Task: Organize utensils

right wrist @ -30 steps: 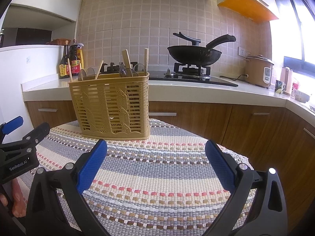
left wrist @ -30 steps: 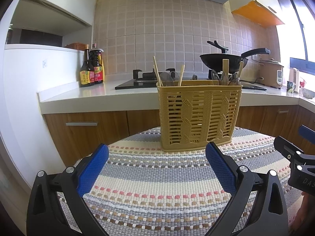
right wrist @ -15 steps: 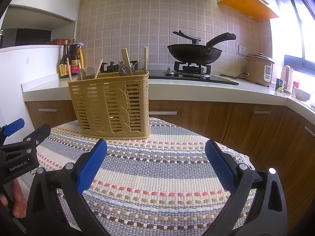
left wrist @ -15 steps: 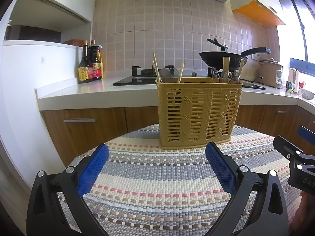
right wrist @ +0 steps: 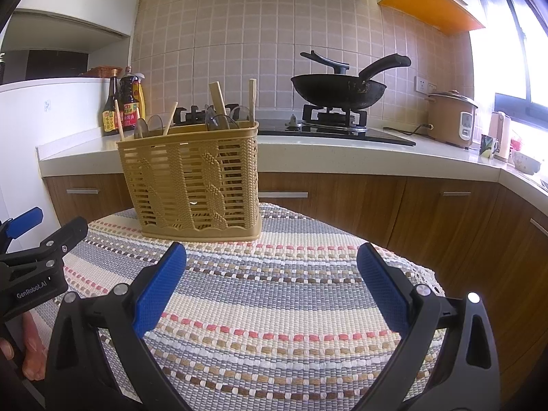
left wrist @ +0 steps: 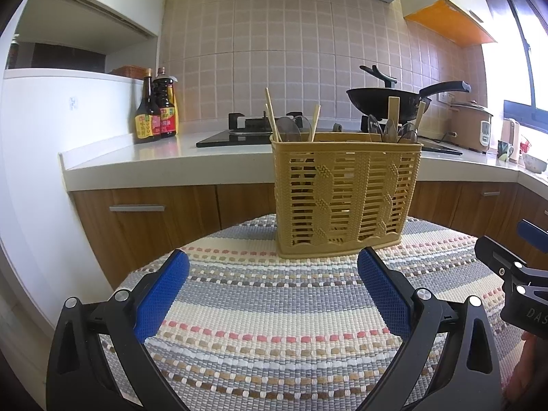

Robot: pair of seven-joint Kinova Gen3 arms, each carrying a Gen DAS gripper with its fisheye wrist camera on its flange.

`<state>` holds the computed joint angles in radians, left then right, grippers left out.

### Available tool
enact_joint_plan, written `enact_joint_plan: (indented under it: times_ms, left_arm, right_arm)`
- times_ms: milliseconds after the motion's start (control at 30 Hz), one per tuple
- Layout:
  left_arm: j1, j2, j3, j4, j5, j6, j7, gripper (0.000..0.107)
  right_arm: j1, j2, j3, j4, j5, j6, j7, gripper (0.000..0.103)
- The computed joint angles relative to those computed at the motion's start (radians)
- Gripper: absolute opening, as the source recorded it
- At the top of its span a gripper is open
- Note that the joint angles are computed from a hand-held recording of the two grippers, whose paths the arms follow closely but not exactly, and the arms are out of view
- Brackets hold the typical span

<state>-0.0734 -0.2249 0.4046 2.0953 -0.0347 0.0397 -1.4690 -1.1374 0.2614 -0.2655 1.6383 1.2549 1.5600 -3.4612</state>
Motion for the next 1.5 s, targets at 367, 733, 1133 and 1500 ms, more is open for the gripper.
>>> enact_joint_plan:
  times_ms: [367, 733, 1133, 1500]
  left_arm:
    - [-0.004, 0.004, 0.007, -0.002, -0.004, 0.004, 0.004, 0.095]
    - [-0.009, 0.013, 0.015, -0.017, -0.024, 0.031, 0.027, 0.095]
    - [-0.038, 0.012, 0.044, -0.022, -0.073, 0.043, 0.076, 0.095]
    - [-0.019, 0.022, 0.028, -0.034, -0.11, 0.062, 0.11, 0.095]
  right_arm:
    - [0.0, 0.0, 0.0, 0.0, 0.0, 0.0, 0.0, 0.095]
    - [0.003, 0.0, 0.001, 0.004, -0.003, -0.006, -0.003, 0.095]
    - [0.004, -0.001, 0.0, 0.003, -0.004, -0.007, -0.003, 0.095]
    - [0.006, -0.002, 0.0, 0.005, -0.005, -0.014, 0.001, 0.095]
